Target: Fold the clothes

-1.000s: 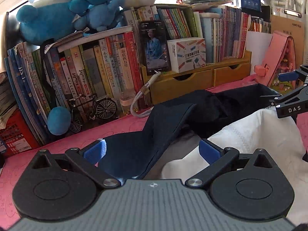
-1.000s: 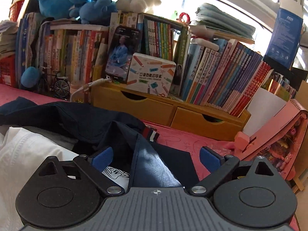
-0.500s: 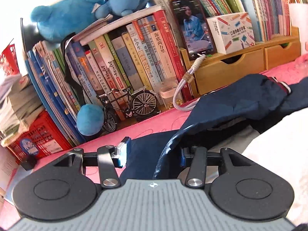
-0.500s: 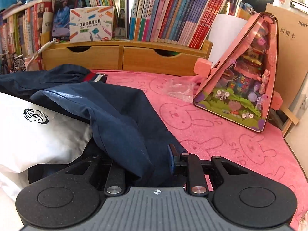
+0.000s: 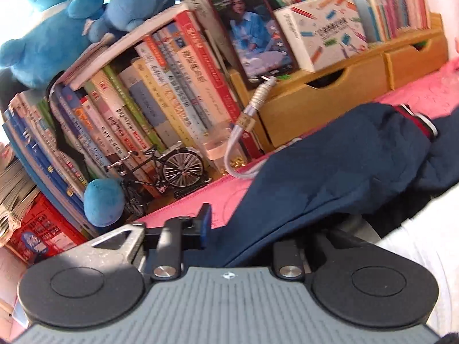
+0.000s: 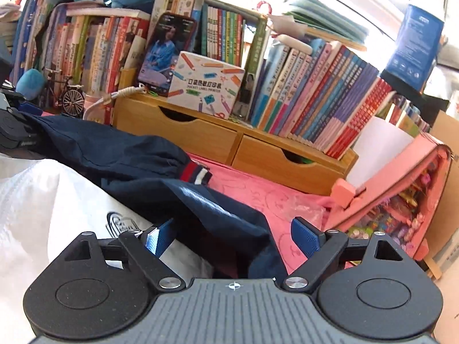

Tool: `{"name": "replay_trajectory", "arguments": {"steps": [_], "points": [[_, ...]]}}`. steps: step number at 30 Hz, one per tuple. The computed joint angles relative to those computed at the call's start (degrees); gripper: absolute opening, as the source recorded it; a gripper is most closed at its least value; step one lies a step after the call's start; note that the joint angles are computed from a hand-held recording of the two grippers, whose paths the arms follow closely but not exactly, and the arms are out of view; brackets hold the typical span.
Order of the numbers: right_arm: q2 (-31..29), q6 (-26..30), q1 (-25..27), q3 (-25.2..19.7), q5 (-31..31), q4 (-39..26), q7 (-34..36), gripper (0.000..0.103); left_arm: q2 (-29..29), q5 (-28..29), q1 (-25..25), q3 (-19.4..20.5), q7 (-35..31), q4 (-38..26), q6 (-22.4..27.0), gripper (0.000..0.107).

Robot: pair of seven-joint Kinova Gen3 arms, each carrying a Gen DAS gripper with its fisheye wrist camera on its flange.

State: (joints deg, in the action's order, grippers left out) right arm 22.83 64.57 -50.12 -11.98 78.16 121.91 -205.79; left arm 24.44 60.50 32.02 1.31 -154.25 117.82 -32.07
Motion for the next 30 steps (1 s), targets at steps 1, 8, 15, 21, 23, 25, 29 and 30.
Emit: {"name": "replay_trajectory", "arguments": {"steps": [1,8,15,21,23,25,29,30], "points": [[1.41,-0.17,2.0,-0.63,-0.4,-2.23,1.99,0.048,-1.02,1.01,-0.4,-0.4,0.68,-0.25,0.57,0.009],[-1.6,12.43,-5.68,4.67,-5.21,-0.03,-6.34,0.004,-10.82,-7.59,-6.91,-1.18,15.01,8.23,-10.27,0.005],[-8.7,20.15,-11.01,-0.2,-19.9,14.07,-19.56,0.006,-20.89,-22.99,-25.1,-3.27,26.69,20.88,-6.2,0.009],[-9.01,8.97,-1.55,-11.89,-23.95,19.28,-26.61,0.008,-17.85,-30.77,-35.2,-6.94,33.26,24.75,-1.49,0.023],[-8.7,6.81,0.17,-13.25,-23.39,18.73,-24.74,0.012,-17.43,-31.21,-36.99,-7.9,33.33,24.8,0.98,0.023],[-7.75,6.71,1.57,-14.44,-23.48,17.43,-21.39,0.016,-17.54,-31.15,-37.87,-8.63,32.59,24.79,2.73,0.032],[-5.6,7.86,0.96,-14.4,-24.57,15.68,-16.14,0.035,-17.83,-29.98,-38.9,-9.66,30.55,24.87,4.74,0.063],[-5.2,8.0,0.6,-13.99,-24.72,15.58,-15.66,0.035,-17.78,-28.84,-38.69,-9.77,30.08,24.84,4.43,0.073]]}}
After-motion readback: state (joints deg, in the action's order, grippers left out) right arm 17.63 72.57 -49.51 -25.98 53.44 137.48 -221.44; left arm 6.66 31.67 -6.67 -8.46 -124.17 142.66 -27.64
